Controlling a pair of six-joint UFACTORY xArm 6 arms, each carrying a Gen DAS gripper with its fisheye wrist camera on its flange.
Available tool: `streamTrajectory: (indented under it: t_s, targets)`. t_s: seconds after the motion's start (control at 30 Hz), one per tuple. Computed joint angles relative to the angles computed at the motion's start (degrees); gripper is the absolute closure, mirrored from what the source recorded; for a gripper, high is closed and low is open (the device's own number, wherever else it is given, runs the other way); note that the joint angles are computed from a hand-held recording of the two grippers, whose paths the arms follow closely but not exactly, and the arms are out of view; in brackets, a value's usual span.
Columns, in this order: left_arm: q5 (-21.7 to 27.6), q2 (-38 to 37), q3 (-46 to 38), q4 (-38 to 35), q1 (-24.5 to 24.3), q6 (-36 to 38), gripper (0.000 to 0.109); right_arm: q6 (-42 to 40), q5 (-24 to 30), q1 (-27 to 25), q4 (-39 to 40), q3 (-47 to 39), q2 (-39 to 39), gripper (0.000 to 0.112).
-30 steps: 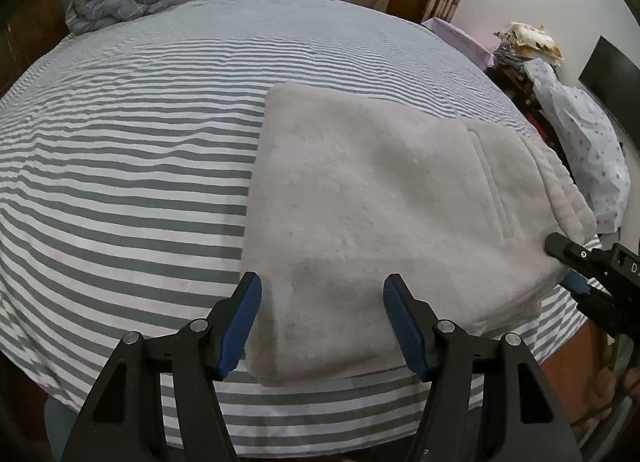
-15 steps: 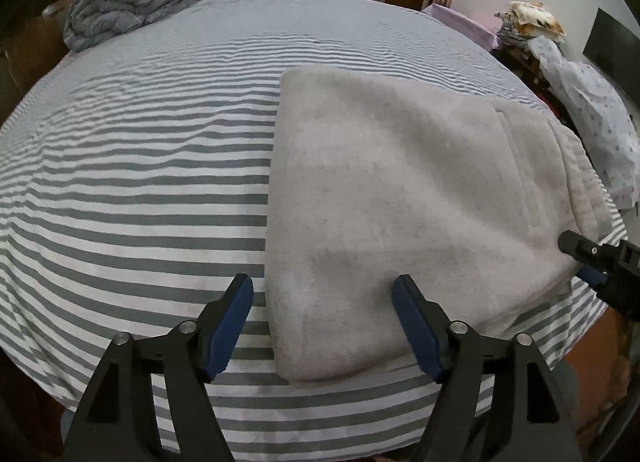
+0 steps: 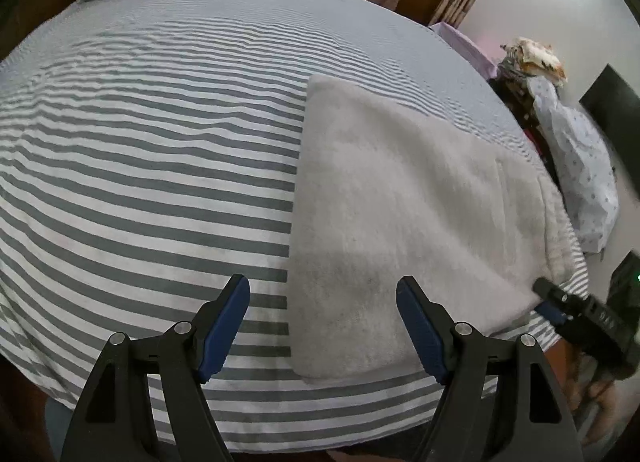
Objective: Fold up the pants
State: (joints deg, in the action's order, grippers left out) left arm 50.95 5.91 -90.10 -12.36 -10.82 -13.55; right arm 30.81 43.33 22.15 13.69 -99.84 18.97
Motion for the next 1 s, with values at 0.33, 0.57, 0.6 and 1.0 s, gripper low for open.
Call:
streamTrajectory:
  t_s: [0.33, 0.57, 0.6, 1.0]
  targets:
    - [3.43, 2.73, -3.01, -8.07, 2.15, 2.49, 0.032, -16.18, -1.76, -3.10, 19.48, 4.43, -0.58, 0.029]
    - [5.22, 5.38, -6.28, -9.56, 2.82, 4.86, 0.032, -24.50, -1.29, -4.61, 29.82, 5.66, -0.21, 0.028]
    - [5.25, 5.43, -6.41, -9.20, 2.71, 4.88, 0.032, -24.79, -1.21, -4.78, 29.65, 5.54, -0.19, 0.027]
    - [1.17, 2.53, -4.57, 8.59, -1.76, 1.87, 0.032, -17.04, 0.07, -2.77, 14.44, 2.14, 0.17, 0.023]
